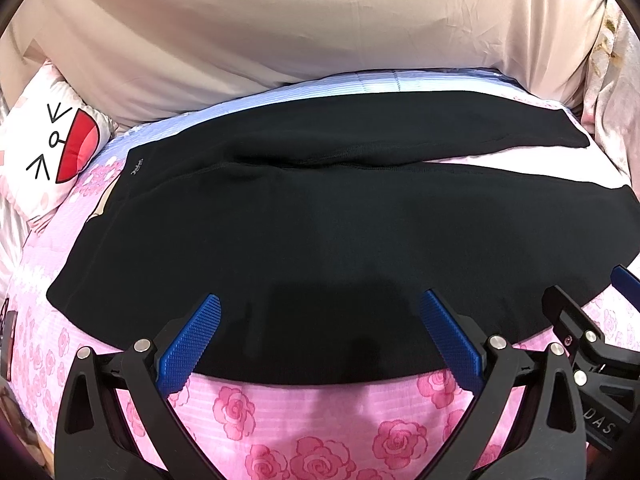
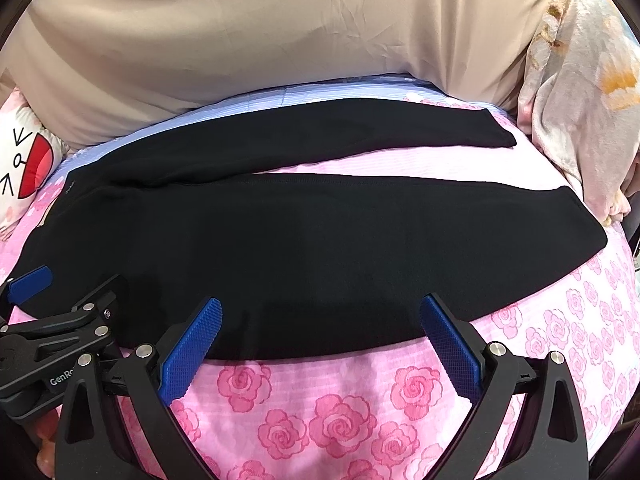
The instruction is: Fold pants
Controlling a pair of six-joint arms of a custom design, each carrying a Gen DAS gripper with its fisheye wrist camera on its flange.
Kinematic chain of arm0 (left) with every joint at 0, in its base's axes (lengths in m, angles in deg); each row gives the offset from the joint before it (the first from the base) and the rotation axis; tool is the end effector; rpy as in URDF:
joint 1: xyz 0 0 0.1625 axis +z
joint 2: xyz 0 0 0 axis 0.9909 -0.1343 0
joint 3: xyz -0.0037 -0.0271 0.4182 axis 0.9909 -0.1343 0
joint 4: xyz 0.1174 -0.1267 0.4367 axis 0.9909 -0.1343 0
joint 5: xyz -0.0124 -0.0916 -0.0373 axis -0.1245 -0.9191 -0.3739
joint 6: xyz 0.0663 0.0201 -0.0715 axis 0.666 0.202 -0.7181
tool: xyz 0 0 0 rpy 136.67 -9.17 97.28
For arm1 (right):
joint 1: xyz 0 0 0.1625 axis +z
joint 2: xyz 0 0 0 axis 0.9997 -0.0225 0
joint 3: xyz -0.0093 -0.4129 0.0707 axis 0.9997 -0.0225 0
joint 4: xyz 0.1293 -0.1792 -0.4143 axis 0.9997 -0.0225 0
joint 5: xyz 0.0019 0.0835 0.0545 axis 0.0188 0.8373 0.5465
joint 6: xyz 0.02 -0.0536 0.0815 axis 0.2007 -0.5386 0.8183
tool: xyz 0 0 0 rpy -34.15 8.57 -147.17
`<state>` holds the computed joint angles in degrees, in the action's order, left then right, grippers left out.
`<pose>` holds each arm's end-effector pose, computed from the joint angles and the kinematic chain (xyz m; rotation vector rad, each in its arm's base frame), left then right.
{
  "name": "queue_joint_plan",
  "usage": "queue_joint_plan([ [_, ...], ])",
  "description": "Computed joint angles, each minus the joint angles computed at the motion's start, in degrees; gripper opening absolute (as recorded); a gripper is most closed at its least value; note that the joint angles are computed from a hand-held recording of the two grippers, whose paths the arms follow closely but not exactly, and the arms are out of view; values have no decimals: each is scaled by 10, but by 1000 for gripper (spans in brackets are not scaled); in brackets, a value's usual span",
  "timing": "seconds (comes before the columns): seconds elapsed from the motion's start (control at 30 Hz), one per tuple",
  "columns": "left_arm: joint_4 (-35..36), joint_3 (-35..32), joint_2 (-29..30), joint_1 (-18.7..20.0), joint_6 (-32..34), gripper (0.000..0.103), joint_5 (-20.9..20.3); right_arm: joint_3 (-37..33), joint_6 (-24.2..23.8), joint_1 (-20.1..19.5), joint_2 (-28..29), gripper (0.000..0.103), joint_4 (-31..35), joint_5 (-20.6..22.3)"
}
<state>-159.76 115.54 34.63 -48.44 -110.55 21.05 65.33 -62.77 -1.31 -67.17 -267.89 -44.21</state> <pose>-0.2671 -0.4437 -0.0119 0.4438 2.1296 -0.7797 0.0620 -0.4133 0.1989 0.1843 -2.2010 0.9556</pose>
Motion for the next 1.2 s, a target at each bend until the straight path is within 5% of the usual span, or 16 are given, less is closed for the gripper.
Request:
queue_joint_plan([
  [0.17, -9, -13, 0, 10, 25, 98, -12, -15, -19, -6, 7, 98, -2, 2],
  [0.33, -72, -25, -10, 34, 94, 98, 19, -45, -39, -48, -26, 98, 14, 56],
  [0.43, -83, -57, -38, 86, 134, 98, 24, -97, -38, -100, -59, 98, 71, 121],
  [0.67, -30, -202, -61, 233, 184, 98, 62, -319, -28, -185, -26, 98, 282, 177],
  [0.8, 56, -283, -42, 294, 158, 98, 85, -440, -20, -204, 28, 98, 357, 179],
  [0.97, 30, -348, 2, 340, 244, 98, 72, -552, -34, -208, 94, 98, 414, 145],
  [1.2, 23, -392, 21, 380, 244, 98, -1, -644, -41, -203, 158, 98, 463, 123],
])
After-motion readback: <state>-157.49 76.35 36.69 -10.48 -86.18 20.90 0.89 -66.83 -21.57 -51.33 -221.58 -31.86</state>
